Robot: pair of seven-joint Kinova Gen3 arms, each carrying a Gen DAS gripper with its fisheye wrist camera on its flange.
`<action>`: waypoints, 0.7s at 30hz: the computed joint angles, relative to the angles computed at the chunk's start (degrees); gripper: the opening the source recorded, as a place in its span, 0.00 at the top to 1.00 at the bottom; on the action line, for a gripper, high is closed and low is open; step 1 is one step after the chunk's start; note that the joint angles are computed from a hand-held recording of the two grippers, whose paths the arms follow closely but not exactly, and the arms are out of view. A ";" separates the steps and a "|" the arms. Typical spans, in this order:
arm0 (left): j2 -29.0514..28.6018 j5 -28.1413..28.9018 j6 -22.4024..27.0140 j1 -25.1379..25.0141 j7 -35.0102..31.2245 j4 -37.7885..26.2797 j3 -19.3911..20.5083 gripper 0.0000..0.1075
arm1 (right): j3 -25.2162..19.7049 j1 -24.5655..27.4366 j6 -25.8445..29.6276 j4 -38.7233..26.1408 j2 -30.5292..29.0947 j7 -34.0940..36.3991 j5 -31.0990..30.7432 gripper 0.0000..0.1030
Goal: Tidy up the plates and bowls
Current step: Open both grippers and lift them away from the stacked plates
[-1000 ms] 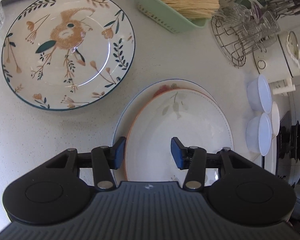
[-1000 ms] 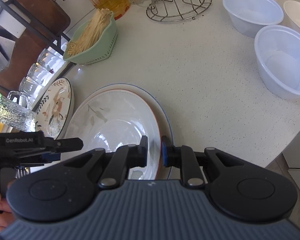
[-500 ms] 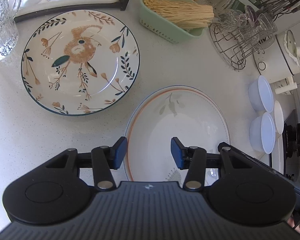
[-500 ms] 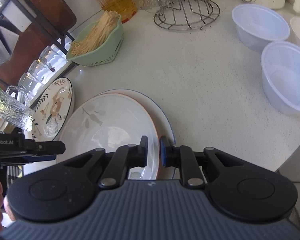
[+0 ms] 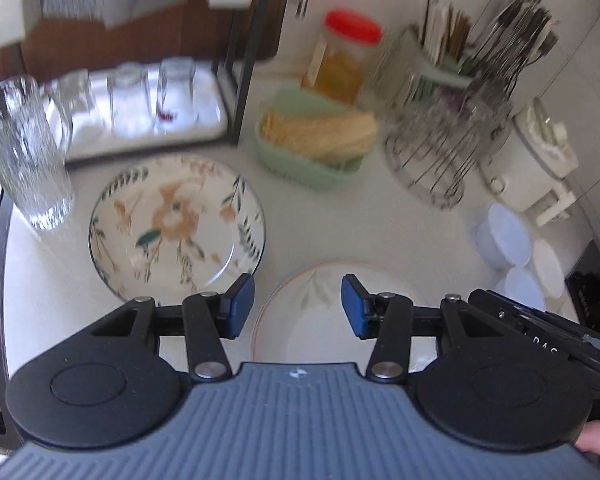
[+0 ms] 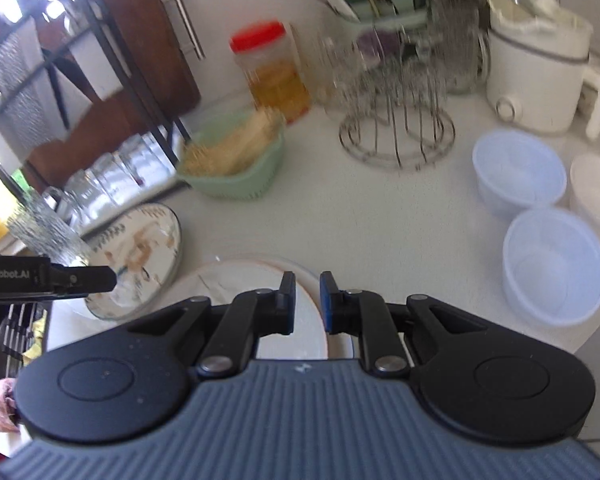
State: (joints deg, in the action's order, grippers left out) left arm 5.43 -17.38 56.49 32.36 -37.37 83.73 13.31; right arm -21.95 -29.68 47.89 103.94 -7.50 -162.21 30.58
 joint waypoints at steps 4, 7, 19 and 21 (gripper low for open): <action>-0.93 -6.78 1.58 2.79 4.55 -2.06 1.11 0.50 | -0.54 0.74 -0.31 -0.79 -2.46 0.69 1.17 0.84; -1.58 -10.04 2.80 4.35 7.50 -3.15 2.04 0.51 | -1.12 1.91 -0.85 -1.20 -4.28 2.41 0.76 0.84; -0.62 -22.64 11.32 12.11 16.55 -6.22 4.89 0.50 | -1.42 5.29 -6.23 1.51 -8.61 15.34 -6.72 0.84; -0.38 -24.80 12.43 13.53 19.52 -5.61 5.12 0.51 | -0.13 5.57 -8.53 2.85 -9.29 18.53 -8.71 0.84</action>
